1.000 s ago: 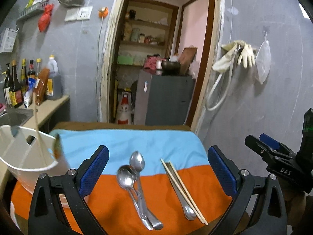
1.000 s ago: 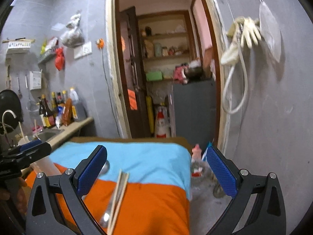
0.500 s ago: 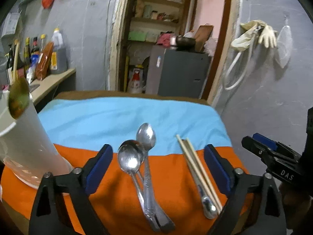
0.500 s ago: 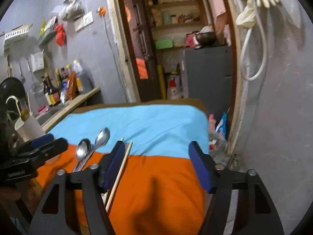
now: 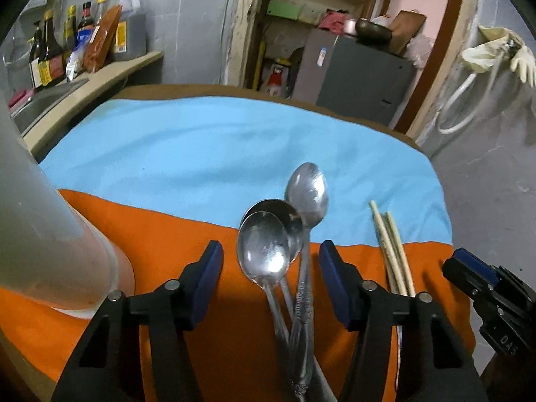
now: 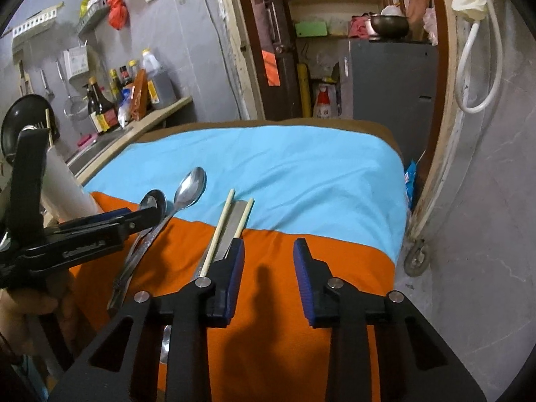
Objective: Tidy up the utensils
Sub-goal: 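Close the left tool around a steel spoon while the right tool grasps a wooden chopstick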
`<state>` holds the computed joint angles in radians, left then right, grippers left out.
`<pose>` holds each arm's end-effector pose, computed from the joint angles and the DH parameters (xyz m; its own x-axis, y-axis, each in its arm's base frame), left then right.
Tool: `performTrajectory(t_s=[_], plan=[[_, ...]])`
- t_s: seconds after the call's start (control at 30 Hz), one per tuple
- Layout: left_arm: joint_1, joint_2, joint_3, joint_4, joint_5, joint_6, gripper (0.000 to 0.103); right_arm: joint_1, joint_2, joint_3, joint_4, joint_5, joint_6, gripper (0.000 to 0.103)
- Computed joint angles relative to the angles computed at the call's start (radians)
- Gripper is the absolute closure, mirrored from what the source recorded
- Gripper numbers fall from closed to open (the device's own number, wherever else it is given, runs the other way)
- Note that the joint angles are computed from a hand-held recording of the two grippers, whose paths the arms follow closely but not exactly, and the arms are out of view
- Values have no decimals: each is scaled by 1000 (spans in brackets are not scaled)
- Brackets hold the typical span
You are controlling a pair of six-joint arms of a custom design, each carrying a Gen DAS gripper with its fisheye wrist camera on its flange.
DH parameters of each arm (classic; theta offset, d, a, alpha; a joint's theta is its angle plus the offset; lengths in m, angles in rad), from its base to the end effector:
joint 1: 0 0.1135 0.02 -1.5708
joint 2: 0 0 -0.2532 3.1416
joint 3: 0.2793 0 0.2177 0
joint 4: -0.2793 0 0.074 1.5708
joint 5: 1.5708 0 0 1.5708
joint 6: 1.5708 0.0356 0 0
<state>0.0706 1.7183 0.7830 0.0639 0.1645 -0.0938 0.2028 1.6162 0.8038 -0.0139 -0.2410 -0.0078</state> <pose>0.2996 0.0153 0.1477 -0.7633 -0.1466 -0.6292 -0.0361 0.9821 -0.1851 0.2848 0.0672 0.1760 -0.7176 -0.1553 -0.6790 -0.3596 0.9174 0.1702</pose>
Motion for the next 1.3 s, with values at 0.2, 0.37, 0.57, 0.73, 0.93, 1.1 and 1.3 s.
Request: performTrajectory(t_s=[0.2,0.37,0.57,0.73,0.93,1.1,1.3], plan=[[-7,18,20,-19,-38,25,63,33,77,83,-61,10,3,82],[1,30,27,-22,-45,36,74,58,131,142,-103,12,-3,82],[-6,33,41,-56,-44,75,77,72,168,191,-163,33,-18,82],[-21,31,31,-51,-51,94,77,79,170,200,-178,50,5,82],[2,11,8,-52,-8,109,77,109,146,185,-190,92,12,93],[3,-60,-59,-59,-3,125,77,121,112,145,-191,141,9,93],[2,-158,-138,-84,-16,141,77,138,69,98,-193,202,-4,93]])
